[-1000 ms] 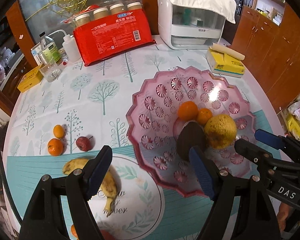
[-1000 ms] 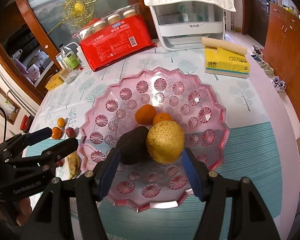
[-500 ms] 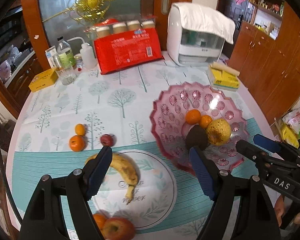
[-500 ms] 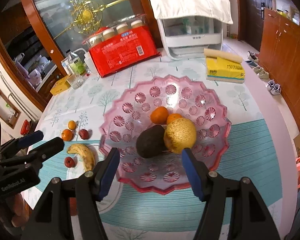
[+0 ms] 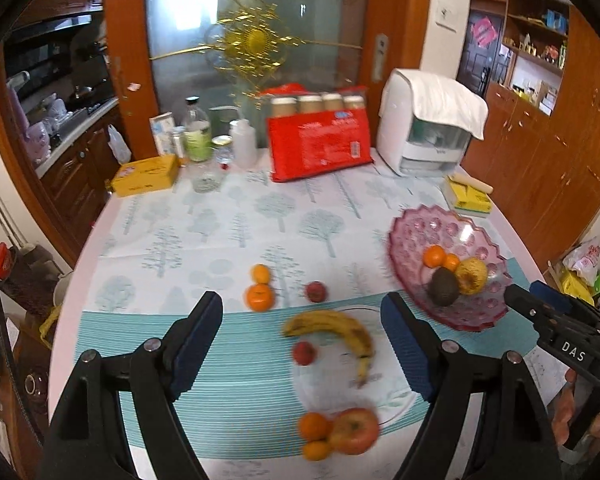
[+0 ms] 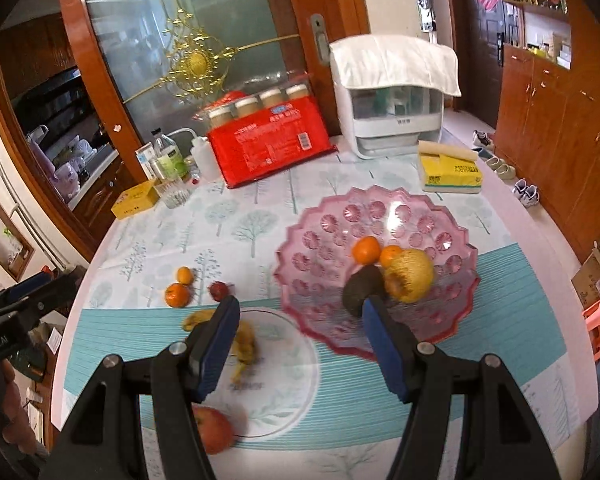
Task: Organize fruits
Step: 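Withdraw both grippers from the bowl toward the remaining banana and apple, then grasp the large orange with the left gripper while the right grasps the small red fruit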
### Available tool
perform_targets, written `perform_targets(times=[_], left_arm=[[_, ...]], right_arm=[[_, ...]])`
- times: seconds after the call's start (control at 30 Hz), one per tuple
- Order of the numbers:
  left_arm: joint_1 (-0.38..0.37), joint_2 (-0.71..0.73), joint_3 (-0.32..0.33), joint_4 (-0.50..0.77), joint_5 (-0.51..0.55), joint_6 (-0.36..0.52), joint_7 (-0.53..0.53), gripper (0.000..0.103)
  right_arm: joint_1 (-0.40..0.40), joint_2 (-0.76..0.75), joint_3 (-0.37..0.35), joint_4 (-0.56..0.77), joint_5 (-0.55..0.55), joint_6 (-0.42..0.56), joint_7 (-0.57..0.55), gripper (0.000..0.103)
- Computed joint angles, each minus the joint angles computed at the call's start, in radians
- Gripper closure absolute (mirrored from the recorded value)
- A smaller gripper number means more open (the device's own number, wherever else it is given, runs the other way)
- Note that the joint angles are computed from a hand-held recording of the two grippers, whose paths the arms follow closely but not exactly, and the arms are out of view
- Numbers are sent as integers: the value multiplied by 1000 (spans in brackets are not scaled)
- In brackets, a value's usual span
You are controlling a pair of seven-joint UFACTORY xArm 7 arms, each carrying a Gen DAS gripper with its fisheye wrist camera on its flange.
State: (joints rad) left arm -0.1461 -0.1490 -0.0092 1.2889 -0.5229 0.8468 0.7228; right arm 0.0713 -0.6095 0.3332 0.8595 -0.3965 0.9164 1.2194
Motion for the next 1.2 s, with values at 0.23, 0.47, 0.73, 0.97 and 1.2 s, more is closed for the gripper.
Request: perform_targets(times=[0.23,0.47,0.73,0.97,1.2], left_arm=[[76,73,57,77,-69,64,134,22],[146,175,34,149,-64,105,170,22],[144,319,-30,221,16,82,84,22],[95,463,-77,292,138,31,-41,22],[52,639,-104,417,214,63,-207,22]], right_arm=[[4,155,111,150,-89,70,137,38],[75,326,107,292,-166,119,159,38],[154,493,-34,391,-140,61,-38,38],[176,626,-178,427,-2,-80,-294,44],[148,780,-238,466,200,-151,-540,57]])
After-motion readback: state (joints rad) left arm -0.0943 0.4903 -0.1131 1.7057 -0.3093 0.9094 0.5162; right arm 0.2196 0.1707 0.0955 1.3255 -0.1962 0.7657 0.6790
